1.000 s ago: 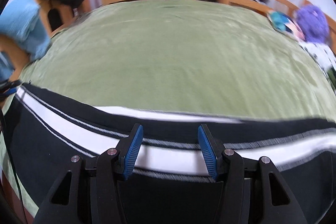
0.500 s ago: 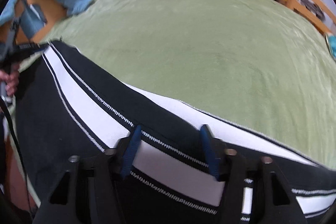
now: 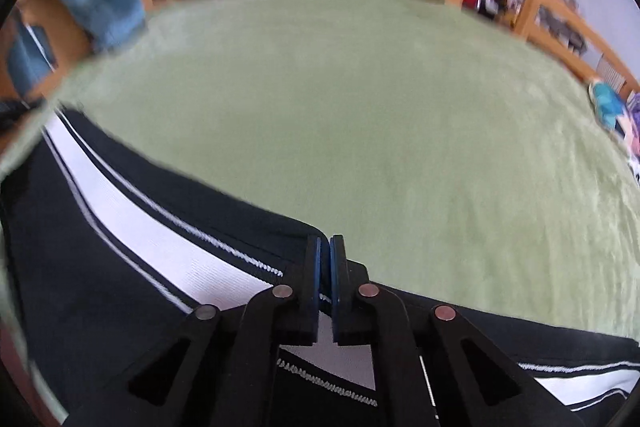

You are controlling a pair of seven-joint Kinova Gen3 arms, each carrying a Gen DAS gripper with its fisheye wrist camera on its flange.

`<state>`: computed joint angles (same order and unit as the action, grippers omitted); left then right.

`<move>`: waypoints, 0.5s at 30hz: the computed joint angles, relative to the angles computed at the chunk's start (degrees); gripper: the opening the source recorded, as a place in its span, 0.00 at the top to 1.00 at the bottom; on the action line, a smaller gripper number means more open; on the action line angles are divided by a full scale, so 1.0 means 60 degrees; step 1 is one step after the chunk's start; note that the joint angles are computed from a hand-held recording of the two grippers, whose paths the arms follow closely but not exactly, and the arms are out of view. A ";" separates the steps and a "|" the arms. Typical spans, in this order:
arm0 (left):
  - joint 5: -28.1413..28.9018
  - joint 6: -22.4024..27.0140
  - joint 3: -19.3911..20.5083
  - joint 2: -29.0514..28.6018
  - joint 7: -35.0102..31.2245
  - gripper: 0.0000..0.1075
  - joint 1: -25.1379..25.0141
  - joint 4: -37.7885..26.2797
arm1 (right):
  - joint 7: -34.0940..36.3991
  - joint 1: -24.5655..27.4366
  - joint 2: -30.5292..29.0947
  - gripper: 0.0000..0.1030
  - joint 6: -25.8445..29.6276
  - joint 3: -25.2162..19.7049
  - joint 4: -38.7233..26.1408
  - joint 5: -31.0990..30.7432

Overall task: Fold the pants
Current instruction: 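Grasp the striped edge with the left tool while the right tool grasps the stripe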

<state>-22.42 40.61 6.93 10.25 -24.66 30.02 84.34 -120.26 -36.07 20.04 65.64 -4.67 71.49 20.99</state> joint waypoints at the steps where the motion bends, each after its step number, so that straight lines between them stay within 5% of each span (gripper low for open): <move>1: 0.0036 0.0050 -0.0082 0.0014 -0.0027 0.96 0.0080 0.0022 | 0.0149 -0.0027 0.0103 0.88 0.0126 0.0082 -0.0079 -0.0182; 3: -0.0030 0.0452 -0.0012 0.0155 0.0024 0.75 0.0052 -0.0126 | -0.0019 -0.0610 -0.0184 0.80 -0.0088 0.0677 0.0150 -0.0081; 5: -0.0272 0.0510 -0.0117 0.0194 0.0320 0.58 0.0158 -0.0073 | -0.0724 -0.1006 -0.0679 0.56 -0.0542 0.0922 0.0769 0.0331; 6: -0.0317 0.0306 -0.0203 0.0169 0.0376 0.56 0.0199 0.0061 | -0.1113 -0.0945 -0.1031 0.54 -0.0757 0.0827 0.1058 0.0365; 11: 0.0359 0.0472 0.0044 0.0716 -0.0505 0.58 -0.0123 -0.0393 | -0.3027 -0.0659 -0.2048 0.53 -0.0402 -0.0393 0.2049 0.1331; 15: 0.0173 -0.0008 -0.0178 0.0710 -0.0312 0.87 0.0161 -0.0196 | -0.4358 -0.0542 -0.2681 0.52 0.0324 -0.1061 0.2788 0.1571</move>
<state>-21.38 40.56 5.86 14.51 -26.53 30.99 83.16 -146.41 -39.33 3.95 67.58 -11.04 88.22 30.42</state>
